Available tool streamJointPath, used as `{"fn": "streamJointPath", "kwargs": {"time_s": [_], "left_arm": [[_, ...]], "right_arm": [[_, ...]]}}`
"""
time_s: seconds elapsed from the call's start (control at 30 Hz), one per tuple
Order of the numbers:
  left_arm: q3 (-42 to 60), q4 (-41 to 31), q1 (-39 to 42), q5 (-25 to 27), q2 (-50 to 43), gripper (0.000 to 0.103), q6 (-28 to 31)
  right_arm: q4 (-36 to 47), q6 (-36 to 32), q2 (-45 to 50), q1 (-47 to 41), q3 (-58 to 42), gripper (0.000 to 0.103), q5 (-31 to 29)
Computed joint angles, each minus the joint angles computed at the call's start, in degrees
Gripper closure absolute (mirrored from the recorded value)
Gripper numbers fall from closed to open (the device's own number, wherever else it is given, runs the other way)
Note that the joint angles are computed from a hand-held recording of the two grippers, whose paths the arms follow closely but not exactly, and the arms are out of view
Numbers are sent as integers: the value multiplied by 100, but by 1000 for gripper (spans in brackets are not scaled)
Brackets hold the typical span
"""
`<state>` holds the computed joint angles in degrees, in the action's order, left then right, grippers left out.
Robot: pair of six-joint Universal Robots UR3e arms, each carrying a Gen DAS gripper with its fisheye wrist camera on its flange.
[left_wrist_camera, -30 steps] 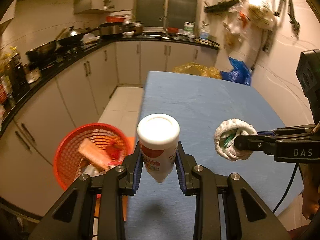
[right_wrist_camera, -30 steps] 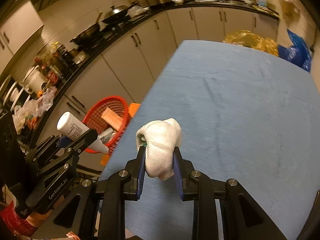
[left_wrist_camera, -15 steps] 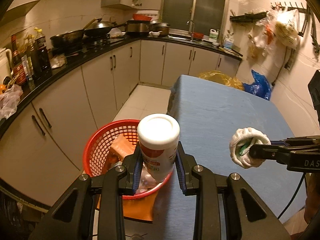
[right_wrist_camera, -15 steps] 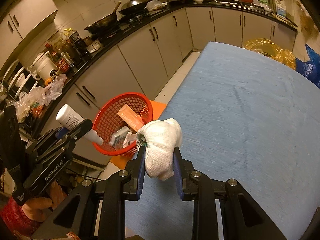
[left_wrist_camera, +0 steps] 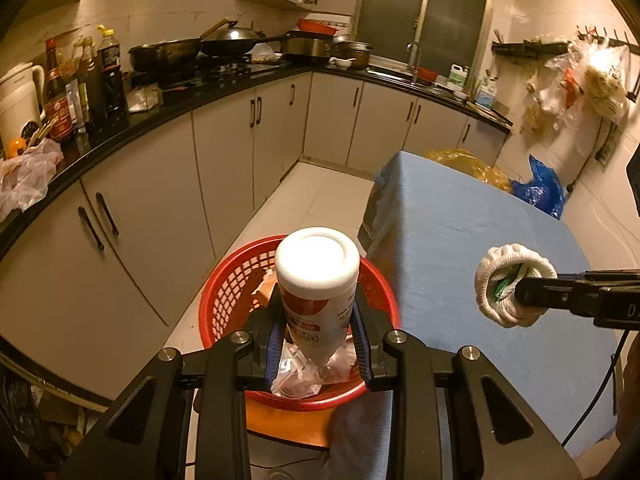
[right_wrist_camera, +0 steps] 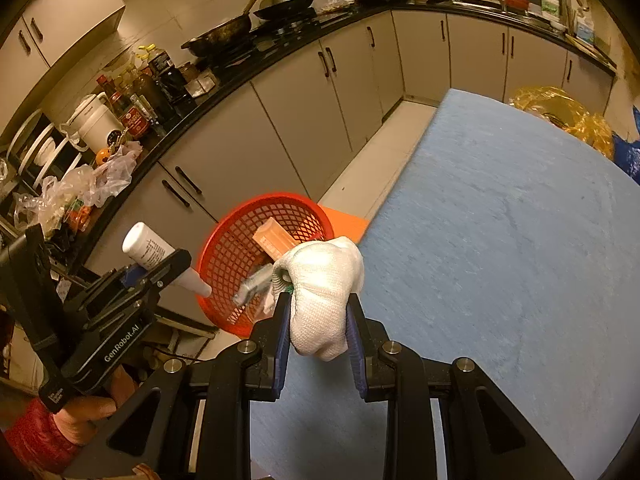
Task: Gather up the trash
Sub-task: 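Carry the spray bottle and cloth bundle over the red basket with both tools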
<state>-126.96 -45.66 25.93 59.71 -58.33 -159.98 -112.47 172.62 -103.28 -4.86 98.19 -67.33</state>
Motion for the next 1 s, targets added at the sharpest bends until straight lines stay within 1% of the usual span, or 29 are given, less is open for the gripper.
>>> {"fn": "streamJointPath", "kwargs": {"time_s": [0.33,0.53,0.67,1.0], "left_arm": [[58,126,205,-4,-351,74,20],[48,280,133,113,-498,74,-72],[16,514,45,222,-694,74,-99],[91,763,-100,397,-1125,74,-184]], "right_arm": [[-214,409,1220,581,-976,75,-125],[-240,464,1821,829,-1489,75,-218],[-282,492,2146,955,-1749,75,-308],[-311,559,2664,1076,-2139,75,-394]]}}
